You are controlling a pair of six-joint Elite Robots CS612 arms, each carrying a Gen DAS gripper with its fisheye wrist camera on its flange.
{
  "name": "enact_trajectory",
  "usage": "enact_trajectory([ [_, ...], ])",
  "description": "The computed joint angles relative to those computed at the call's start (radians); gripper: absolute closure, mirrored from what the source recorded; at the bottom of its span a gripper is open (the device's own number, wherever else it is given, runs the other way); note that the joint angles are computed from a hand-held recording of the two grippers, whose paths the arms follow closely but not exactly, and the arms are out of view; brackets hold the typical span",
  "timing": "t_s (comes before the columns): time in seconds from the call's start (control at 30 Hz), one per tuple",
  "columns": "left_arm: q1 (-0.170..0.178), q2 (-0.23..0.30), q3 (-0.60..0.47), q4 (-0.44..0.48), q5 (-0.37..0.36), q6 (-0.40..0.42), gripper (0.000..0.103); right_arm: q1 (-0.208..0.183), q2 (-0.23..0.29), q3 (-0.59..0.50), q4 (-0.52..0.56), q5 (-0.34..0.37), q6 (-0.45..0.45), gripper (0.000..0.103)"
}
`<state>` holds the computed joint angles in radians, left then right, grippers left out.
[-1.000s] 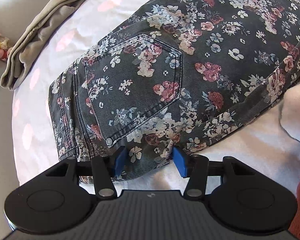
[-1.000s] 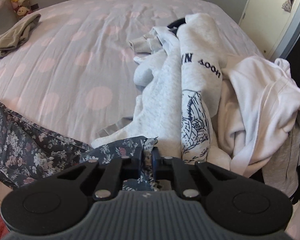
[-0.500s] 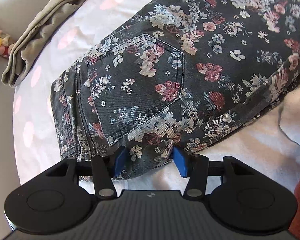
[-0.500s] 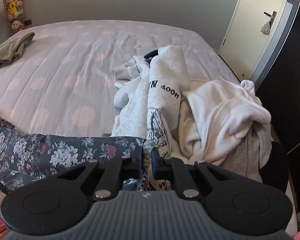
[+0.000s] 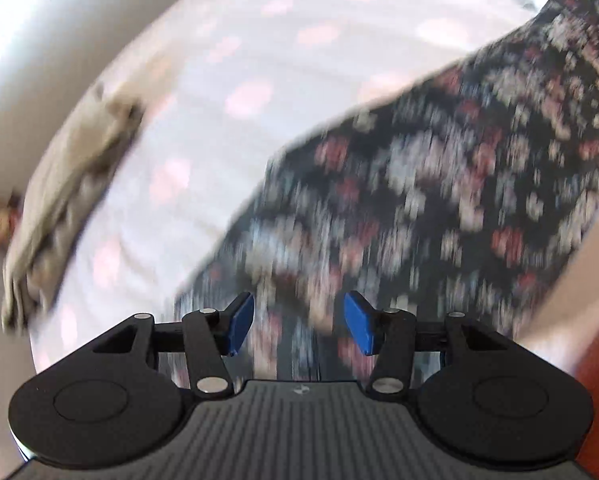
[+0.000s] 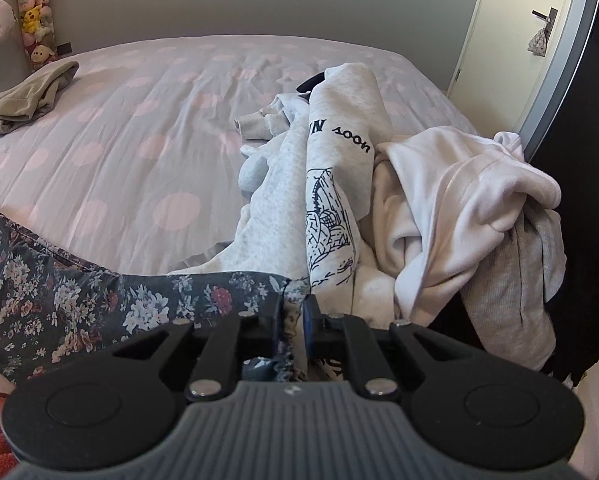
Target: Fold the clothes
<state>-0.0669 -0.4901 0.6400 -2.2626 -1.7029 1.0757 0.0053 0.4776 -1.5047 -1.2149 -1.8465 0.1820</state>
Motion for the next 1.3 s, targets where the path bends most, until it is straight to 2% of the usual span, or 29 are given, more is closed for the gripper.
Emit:
enact_trajectory([
  [0.1, -0.021, 0.014, -0.009, -0.031, -0.03, 0.064, 0.048, -0.003, 0.003, -0.006, -0.003, 0.012, 0.001, 0.091],
  [0.23, -0.046, 0.053, -0.059, -0.028, -0.053, 0.1, 0.048, -0.006, 0.011, -0.017, -0.014, 0.028, 0.004, 0.09],
  [0.37, -0.065, 0.097, -0.127, 0.032, -0.068, 0.115, 0.048, -0.009, 0.016, -0.026, -0.018, 0.042, 0.0, 0.09],
  [0.53, -0.086, 0.16, -0.237, 0.156, -0.024, 0.15, 0.05, -0.013, 0.023, -0.042, -0.018, 0.046, 0.003, 0.078],
  [0.57, -0.085, 0.172, -0.264, 0.191, -0.03, 0.14, 0.056, -0.014, 0.025, -0.045, -0.016, 0.047, 0.003, 0.077],
  [0.6, -0.084, 0.184, -0.292, 0.228, -0.042, 0.128, 0.07, -0.015, 0.028, -0.049, -0.014, 0.049, 0.004, 0.077],
  [0.63, -0.083, 0.198, -0.323, 0.265, -0.054, 0.117, 0.076, -0.017, 0.03, -0.053, -0.012, 0.05, 0.004, 0.077],
  [0.7, -0.081, 0.186, -0.301, 0.259, -0.068, 0.126, 0.098, -0.018, 0.036, -0.061, -0.013, 0.053, 0.006, 0.077],
  [0.77, -0.082, 0.155, -0.234, 0.209, -0.066, 0.137, 0.103, -0.018, 0.041, -0.066, -0.014, 0.055, 0.007, 0.077],
  [0.83, -0.083, 0.123, -0.162, 0.143, -0.056, 0.135, 0.103, -0.017, 0.045, -0.07, -0.015, 0.053, 0.006, 0.077],
  [0.93, -0.088, 0.082, -0.061, -0.004, -0.025, 0.11, 0.103, -0.014, 0.052, -0.083, -0.025, 0.051, 0.002, 0.078],
  [0.97, -0.088, 0.078, -0.052, -0.034, -0.022, 0.081, 0.103, -0.013, 0.054, -0.089, -0.031, 0.05, 0.0, 0.078],
  [1.13, -0.077, 0.113, -0.152, 0.042, -0.068, -0.015, 0.103, -0.01, 0.065, -0.1, -0.068, 0.035, 0.002, 0.078],
  [1.2, -0.078, 0.102, -0.133, 0.045, -0.1, 0.028, 0.103, -0.01, 0.065, -0.099, -0.069, 0.038, 0.001, 0.078],
  [1.23, -0.079, 0.095, -0.119, 0.045, -0.116, 0.056, 0.1, -0.01, 0.066, -0.1, -0.069, 0.039, 0.0, 0.078],
  [1.27, -0.082, 0.089, -0.104, 0.04, -0.119, 0.091, 0.082, -0.011, 0.067, -0.101, -0.069, 0.042, 0.001, 0.078],
  [1.3, -0.085, 0.084, -0.088, 0.032, -0.117, 0.128, 0.057, -0.012, 0.068, -0.102, -0.069, 0.044, 0.003, 0.078],
])
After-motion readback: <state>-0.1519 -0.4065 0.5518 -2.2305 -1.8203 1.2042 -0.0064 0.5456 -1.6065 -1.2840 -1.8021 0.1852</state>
